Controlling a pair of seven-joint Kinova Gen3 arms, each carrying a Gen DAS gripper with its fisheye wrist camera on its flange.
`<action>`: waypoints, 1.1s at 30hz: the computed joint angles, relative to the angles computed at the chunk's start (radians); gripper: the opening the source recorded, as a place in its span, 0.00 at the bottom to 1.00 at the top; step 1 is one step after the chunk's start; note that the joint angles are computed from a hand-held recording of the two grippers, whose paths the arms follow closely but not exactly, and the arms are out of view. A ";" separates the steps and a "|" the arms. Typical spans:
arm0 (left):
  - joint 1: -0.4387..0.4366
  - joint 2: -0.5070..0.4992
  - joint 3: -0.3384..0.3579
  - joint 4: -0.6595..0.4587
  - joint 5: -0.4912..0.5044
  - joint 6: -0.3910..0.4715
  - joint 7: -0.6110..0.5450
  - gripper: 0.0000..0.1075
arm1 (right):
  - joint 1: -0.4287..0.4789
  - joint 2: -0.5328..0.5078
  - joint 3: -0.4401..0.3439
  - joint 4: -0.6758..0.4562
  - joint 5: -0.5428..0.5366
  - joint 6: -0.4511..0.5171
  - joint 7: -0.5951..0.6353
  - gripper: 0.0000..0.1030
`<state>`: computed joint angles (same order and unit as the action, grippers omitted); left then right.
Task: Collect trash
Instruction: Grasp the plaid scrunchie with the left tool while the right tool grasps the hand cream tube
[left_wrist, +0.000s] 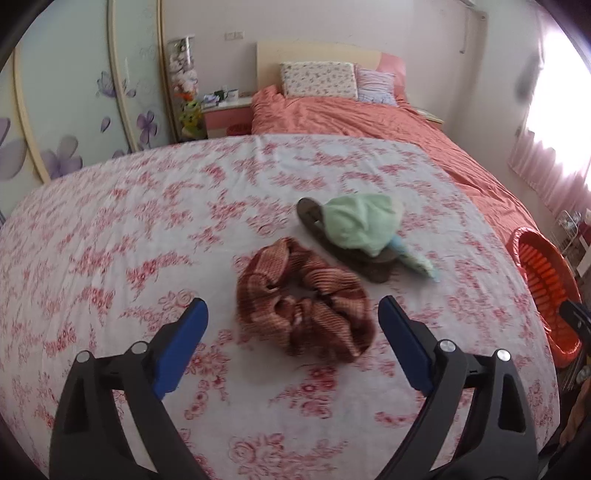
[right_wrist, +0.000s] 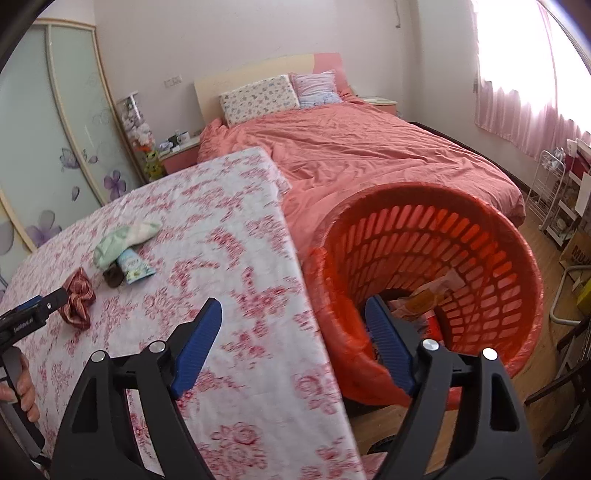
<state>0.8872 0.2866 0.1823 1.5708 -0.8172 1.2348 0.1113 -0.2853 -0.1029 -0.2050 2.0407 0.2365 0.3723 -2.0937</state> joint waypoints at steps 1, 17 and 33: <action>-0.005 -0.001 0.000 0.001 0.008 -0.007 0.002 0.85 | -0.005 0.004 -0.007 -0.004 0.005 0.007 -0.003 0.77; -0.047 0.007 -0.034 0.028 0.040 -0.075 -0.036 0.41 | -0.119 0.077 -0.039 -0.064 0.090 0.029 -0.095 0.78; -0.149 -0.102 0.017 0.196 0.043 -0.101 0.058 0.56 | -0.309 0.343 0.033 -0.357 -0.017 0.117 0.116 0.62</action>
<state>0.7379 0.1844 0.1997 1.7667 -0.7744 1.1337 0.1695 -0.5940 0.2397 -0.1716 1.6838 0.2196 0.4898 -1.9774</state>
